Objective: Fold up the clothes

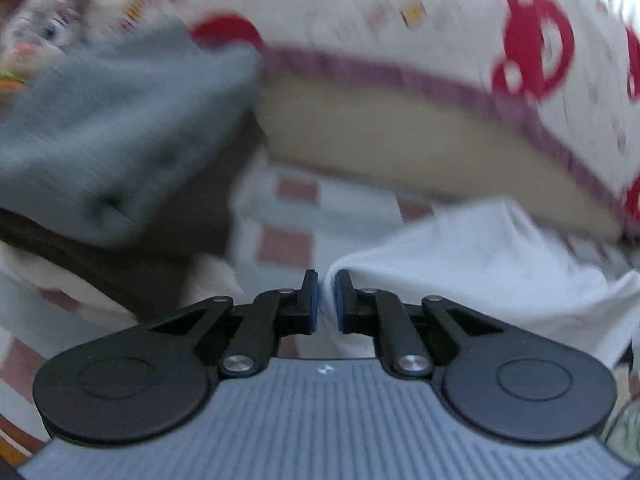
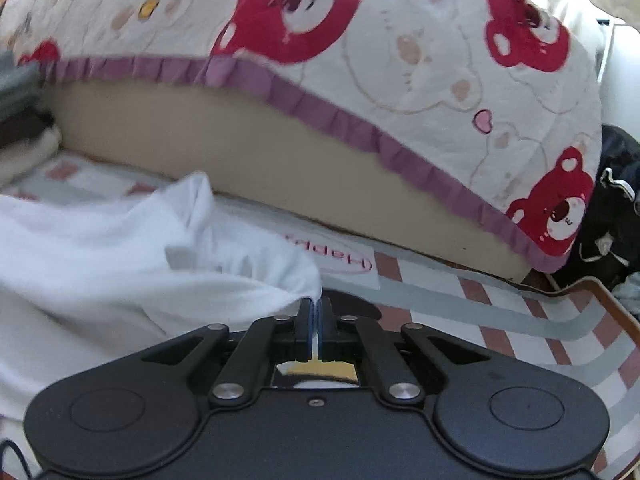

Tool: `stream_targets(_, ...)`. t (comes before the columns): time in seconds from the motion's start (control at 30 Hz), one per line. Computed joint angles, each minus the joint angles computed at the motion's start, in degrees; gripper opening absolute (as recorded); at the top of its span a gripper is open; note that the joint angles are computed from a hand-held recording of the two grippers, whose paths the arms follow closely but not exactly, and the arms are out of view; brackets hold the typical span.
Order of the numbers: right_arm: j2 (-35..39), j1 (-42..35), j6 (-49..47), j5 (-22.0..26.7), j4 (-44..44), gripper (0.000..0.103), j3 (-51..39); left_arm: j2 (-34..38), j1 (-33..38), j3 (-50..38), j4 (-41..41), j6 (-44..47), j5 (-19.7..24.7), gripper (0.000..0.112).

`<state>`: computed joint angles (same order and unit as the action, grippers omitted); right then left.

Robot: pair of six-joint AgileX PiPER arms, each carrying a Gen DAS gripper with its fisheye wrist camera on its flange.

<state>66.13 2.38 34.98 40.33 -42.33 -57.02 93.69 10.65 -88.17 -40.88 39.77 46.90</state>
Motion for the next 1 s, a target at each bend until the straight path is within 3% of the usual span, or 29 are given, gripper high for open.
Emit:
stream_targets(0.03, -1.11, -0.14, -2.96, 0.84, 3.31, 0.001, -1.12, -0.56, 1.25, 0.55, 0.34, 0.69, -1.69, 0.009)
stream_targets(0.1, -5.24, 0.8, -7.21, 3.47, 11.04, 0.001, -1.22, -0.26, 4.73, 0.51, -1.82, 3.52, -0.74, 0.009)
stream_targets(0.2, -9.42, 4.98, -6.7, 8.08, 13.99, 0.001, 1.12, 3.8, 9.33, -4.6, -6.18, 2.7, 9.58, 0.009)
stream_targets(0.3, -8.68, 7.86, 0.61, 9.09, 7.89, 0.001, 1.9, 4.1, 8.52, -5.53, -5.58, -1.83, 14.19, 0.009)
stream_targets(0.37, -9.02, 7.46, 3.7, 9.5, 6.1, 0.001, -0.07, 2.7, 7.07, -3.61, -5.85, 0.45, 16.0, 0.017)
stream_targets(0.43, -9.23, 5.73, 3.39, 8.75, 5.38, 0.001, -2.48, 1.53, 4.84, -1.92, -4.32, 4.05, 17.38, 0.052)
stream_targets(0.5, -8.56, 3.22, 2.79, 6.88, 5.92, 0.001, -3.83, 1.23, 2.03, -1.03, -0.56, 6.09, 18.47, 0.076)
stream_targets(0.53, -8.08, 1.93, 2.51, 5.74, 6.9, 0.001, -4.18, 1.23, 0.35, -0.51, 2.37, 5.46, 18.11, 0.083)
stream_targets(0.7, -7.0, 4.42, 5.42, 4.63, 5.64, 0.001, -1.81, 5.82, -5.35, 0.19, 13.23, -2.0, 16.18, 0.084)
stream_targets(0.77, -6.8, 5.52, 4.65, 4.4, 6.44, 0.001, -0.46, 6.45, -7.2, 2.79, 15.4, -1.8, 11.07, 0.081)
stream_targets(0.8, -6.7, 5.49, 3.88, 3.93, 7.57, 0.001, 0.21, 5.68, -7.93, 5.07, 16.11, -0.87, 7.28, 0.054)
stream_targets(0.83, -6.6, 5.41, 3.4, 3.64, 8.43, 0.001, 0.78, 4.39, -7.97, 6.78, 15.82, 1.4, 4.21, 0.005)
stream_targets(0.9, -6.06, 7.52, 6.48, 6.15, 5.37, 0.001, 1.05, 1.79, -5.96, 7.63, 11.71, 7.25, 2.15, 0.006)
stream_targets(0.93, -6.46, 10.53, 9.97, 9.56, 1.11, 0.001, 0.41, 0.05, -3.34, 7.03, 7.21, 9.15, 3.61, 0.006)
stream_targets(1.0, -10.7, 13.76, 10.18, 11.59, -0.97, 0.001, -1.27, -2.61, 1.95, 4.89, -1.27, 11.56, 7.13, 0.006)
